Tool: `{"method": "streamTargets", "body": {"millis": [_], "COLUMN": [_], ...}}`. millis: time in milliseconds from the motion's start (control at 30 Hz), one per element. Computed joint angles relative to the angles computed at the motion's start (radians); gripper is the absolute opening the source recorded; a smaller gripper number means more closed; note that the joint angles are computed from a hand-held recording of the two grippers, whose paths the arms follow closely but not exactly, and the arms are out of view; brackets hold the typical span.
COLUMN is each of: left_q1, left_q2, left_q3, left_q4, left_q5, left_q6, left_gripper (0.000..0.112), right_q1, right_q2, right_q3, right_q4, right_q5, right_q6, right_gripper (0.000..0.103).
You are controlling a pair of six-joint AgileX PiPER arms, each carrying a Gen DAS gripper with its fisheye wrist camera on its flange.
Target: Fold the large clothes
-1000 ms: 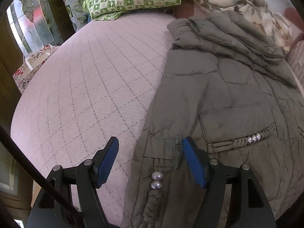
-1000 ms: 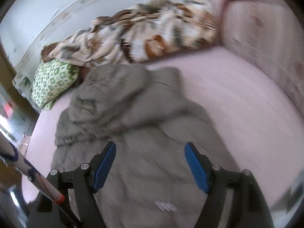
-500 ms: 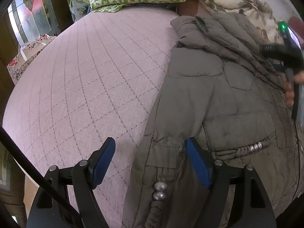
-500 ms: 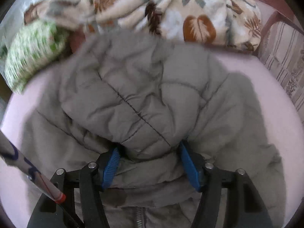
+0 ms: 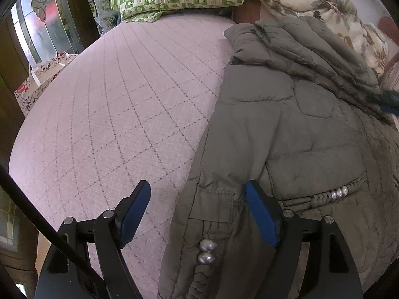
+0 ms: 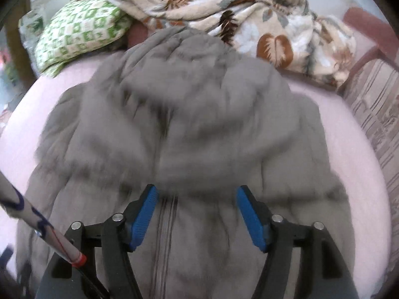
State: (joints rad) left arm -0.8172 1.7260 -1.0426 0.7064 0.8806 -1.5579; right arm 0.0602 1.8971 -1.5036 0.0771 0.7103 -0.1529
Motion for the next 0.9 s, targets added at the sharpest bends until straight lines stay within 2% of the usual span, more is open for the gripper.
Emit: {"method": "streamTargets", "body": {"millis": [133,200,300,400,567,667,767,800,900], "left_q1": [0.001,0.007,0.043,0.087,0.121,0.124,0.093,0.093,0.128], "left_q2": [-0.011,-0.020,-0.065,-0.129,-0.212,-0.221,-0.205,-0.214,-0.268], "left_q3": [0.018,0.030,0.084,0.158,0.261,0.281,0.261,0.271,0.341], "left_q4": [0.009,0.007,-0.023,-0.051,-0.085,-0.166,-0.193,-0.204,-0.327], "left_q5": [-0.014,-0.033,-0.119,-0.232,-0.422,-0.495,-0.473,-0.486,-0.588], "left_q6": [-0.020,-0.025,-0.019,-0.020,-0.026,0.059,0.104,0.111,0.207], "left_gripper": [0.080,0.080,0.080,0.080,0.080,0.080,0.080,0.080,0.080], "right_q1": [-0.134,-0.255,-0.482,-0.712,-0.929,-0.986,-1.021,-1.029,-1.037], "right_q2": [-0.175,-0.245,-0.306,-0.265,-0.125,-0.055,0.020,0.034,0.008], "right_q3": [0.192,0.250,0.285,0.237,0.157,0.146,0.141,0.149,0.214], "right_q4": [0.159,0.265,0.391,0.449,0.492,0.530,0.570,0.584,0.631], "right_q5": [0.003,0.050,0.142,0.241,0.336,0.398,0.474,0.489,0.472], "right_q6": [-0.211,-0.341,-0.503,-0.584,-0.593,-0.627,-0.649,-0.655,-0.714], "right_gripper": [0.074,0.077,0.084,0.086,0.086,0.086,0.086,0.086,0.088]}}
